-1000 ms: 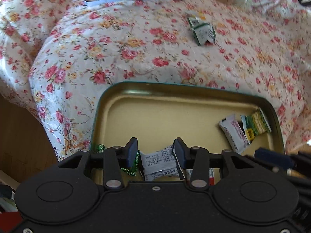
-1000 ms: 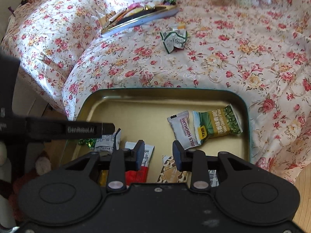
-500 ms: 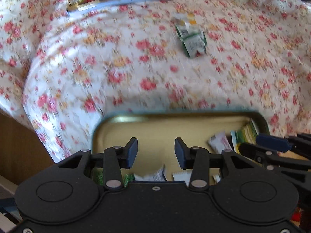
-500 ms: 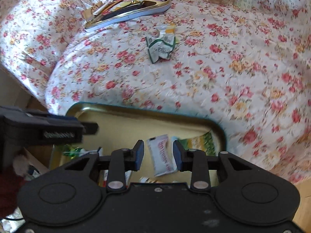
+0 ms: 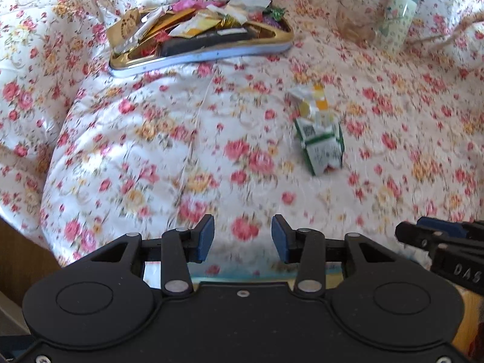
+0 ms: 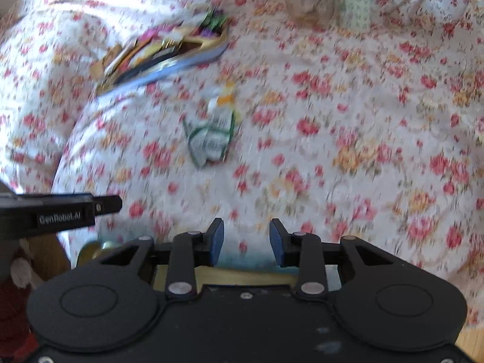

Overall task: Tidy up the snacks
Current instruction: 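Close the left gripper on the white-and-yellow packet while the right tool approaches the green-and-white packet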

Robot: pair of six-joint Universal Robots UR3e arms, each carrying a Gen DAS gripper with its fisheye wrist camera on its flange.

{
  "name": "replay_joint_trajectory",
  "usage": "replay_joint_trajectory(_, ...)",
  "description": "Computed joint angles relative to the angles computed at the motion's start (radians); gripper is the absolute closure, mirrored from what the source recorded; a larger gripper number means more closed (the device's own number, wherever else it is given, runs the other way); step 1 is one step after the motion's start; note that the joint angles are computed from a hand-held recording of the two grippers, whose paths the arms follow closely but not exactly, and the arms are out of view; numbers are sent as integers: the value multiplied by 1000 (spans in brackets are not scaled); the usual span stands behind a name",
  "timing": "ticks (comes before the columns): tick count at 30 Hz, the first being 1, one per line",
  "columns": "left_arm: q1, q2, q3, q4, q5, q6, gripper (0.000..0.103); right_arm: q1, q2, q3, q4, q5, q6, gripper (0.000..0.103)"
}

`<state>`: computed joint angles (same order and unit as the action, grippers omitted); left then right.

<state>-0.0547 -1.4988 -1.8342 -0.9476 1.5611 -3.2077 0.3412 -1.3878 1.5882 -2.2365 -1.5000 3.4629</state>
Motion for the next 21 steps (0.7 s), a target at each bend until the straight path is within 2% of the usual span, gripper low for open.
replay_joint_trajectory(8,-21,-159,82,105,-2,-17,52,-42,85,17,-200,-10,-35,67)
replay_joint_trajectory(21,-71,-404,297,246,-22,-15,52,-22,230,134,-611,-80,-192,67)
